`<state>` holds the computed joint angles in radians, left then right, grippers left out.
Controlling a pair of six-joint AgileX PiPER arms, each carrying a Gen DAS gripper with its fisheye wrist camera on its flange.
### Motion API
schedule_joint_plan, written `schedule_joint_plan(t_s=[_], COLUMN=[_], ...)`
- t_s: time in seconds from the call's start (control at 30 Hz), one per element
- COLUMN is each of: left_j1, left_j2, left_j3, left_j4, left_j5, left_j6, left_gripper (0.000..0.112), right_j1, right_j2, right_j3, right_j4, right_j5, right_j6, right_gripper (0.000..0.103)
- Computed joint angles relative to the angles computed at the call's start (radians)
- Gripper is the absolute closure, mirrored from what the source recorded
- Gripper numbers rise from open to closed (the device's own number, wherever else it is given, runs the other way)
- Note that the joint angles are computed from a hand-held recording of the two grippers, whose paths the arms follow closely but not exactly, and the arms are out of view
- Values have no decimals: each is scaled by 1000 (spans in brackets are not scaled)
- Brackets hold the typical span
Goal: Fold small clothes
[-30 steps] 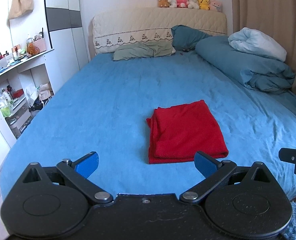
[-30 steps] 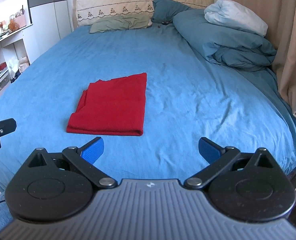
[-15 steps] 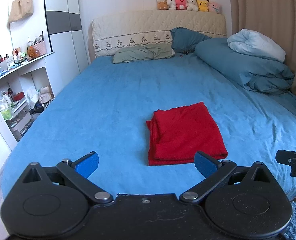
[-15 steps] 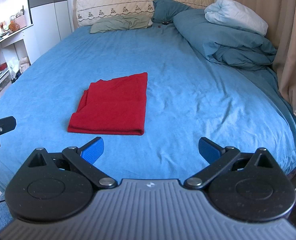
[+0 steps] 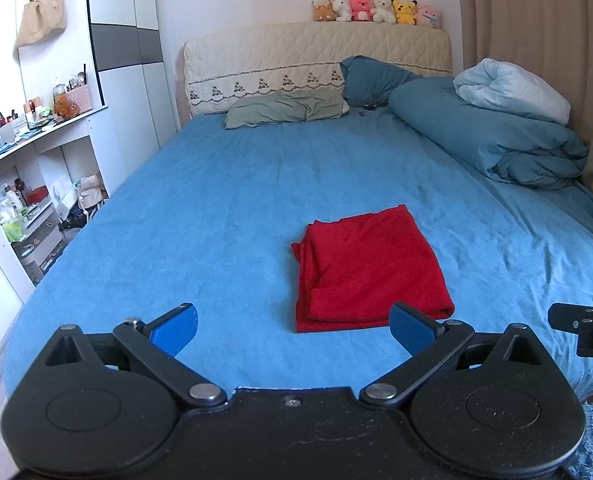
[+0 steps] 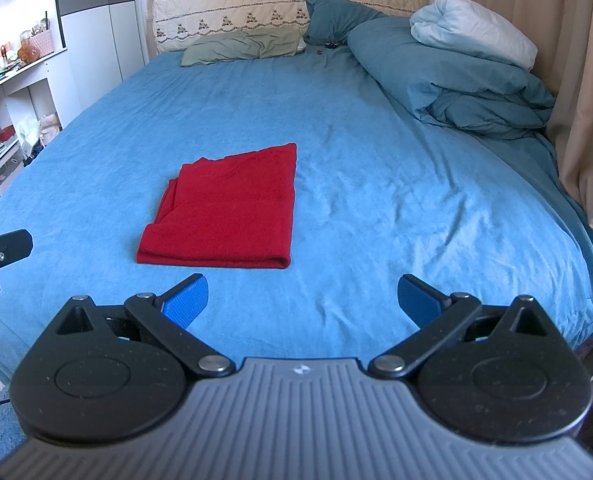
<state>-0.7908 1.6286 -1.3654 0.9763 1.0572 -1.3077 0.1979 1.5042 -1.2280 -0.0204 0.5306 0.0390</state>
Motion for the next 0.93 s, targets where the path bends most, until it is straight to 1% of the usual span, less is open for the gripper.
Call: schedule_joint_plan(t_s=[0.4, 0.57, 0.67, 0.93], left_j1=[2, 0, -5, -13], left_j2=[-10, -28, -29, -36], left_j3=[7, 23, 22, 35], left_j4=[-6, 5, 10, 25], left_j5=[-9, -18, 3, 6], left_j6=[3, -4, -13, -33], left_gripper=[9, 9, 9, 9], right_j1=[0, 8, 2, 3], right_j2=[-4, -11, -12, -17], right_j3=[11, 21, 18, 20], right_j4=[14, -6, 4, 9], right_j5=[-9, -17, -16, -19], right_j6=[-13, 6, -7, -8], right_gripper=[0, 0, 0, 0])
